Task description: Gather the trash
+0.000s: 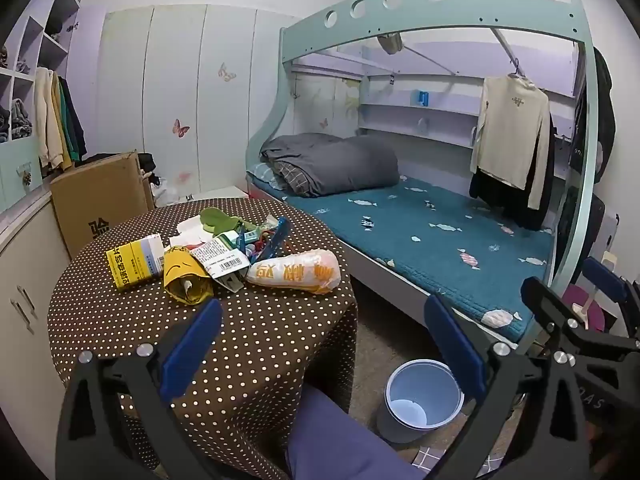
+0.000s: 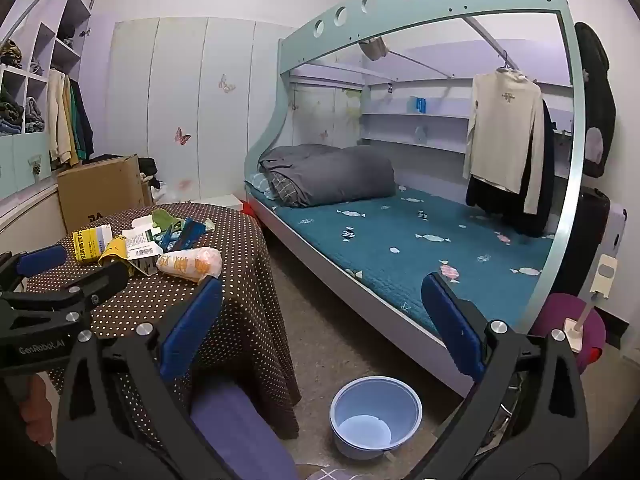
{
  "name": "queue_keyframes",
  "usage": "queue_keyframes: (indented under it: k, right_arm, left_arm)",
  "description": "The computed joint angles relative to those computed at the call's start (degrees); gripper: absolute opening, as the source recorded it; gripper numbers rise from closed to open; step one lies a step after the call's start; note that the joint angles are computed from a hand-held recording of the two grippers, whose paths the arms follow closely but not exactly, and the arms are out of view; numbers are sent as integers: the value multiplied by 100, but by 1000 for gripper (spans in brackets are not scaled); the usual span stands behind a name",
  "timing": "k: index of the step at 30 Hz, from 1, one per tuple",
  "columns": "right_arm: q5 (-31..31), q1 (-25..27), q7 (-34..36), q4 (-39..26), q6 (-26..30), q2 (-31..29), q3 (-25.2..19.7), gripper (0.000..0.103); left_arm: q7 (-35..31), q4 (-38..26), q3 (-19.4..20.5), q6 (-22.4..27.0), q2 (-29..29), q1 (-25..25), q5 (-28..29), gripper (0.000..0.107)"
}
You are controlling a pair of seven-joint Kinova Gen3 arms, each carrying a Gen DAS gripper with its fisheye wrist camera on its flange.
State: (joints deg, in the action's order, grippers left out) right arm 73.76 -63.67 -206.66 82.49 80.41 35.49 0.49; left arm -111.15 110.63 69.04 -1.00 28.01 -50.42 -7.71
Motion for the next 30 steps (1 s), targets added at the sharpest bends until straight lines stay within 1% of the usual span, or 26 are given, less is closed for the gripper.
queue_keyframes:
  k: [3, 7, 8, 14, 18, 30]
  right_arm:
    - [-36, -6, 13, -49, 34, 14, -1, 98]
    - [-15, -18, -55, -31, -7, 57, 7, 98]
    - [-53, 34, -108, 26, -81, -34, -3, 98]
    - [-29, 51, -207, 137, -161, -64, -25, 98]
    - [-46, 78, -174, 116, -188, -81, -42, 98]
    - [-69, 91, -154, 90, -252, -77, -35, 98]
  left_arm:
    - [3, -17, 7, 18, 17, 4, -3, 99]
    - [19, 28, 18, -77, 17, -10, -42, 99]
    - [35, 31, 19, -83, 18, -11, -62, 99]
    - [100, 21, 68, -24, 3, -49, -100, 99]
    - [77, 5, 0, -33, 23, 24, -107, 99]
    - [165, 59, 18, -94, 30, 2, -202, 99]
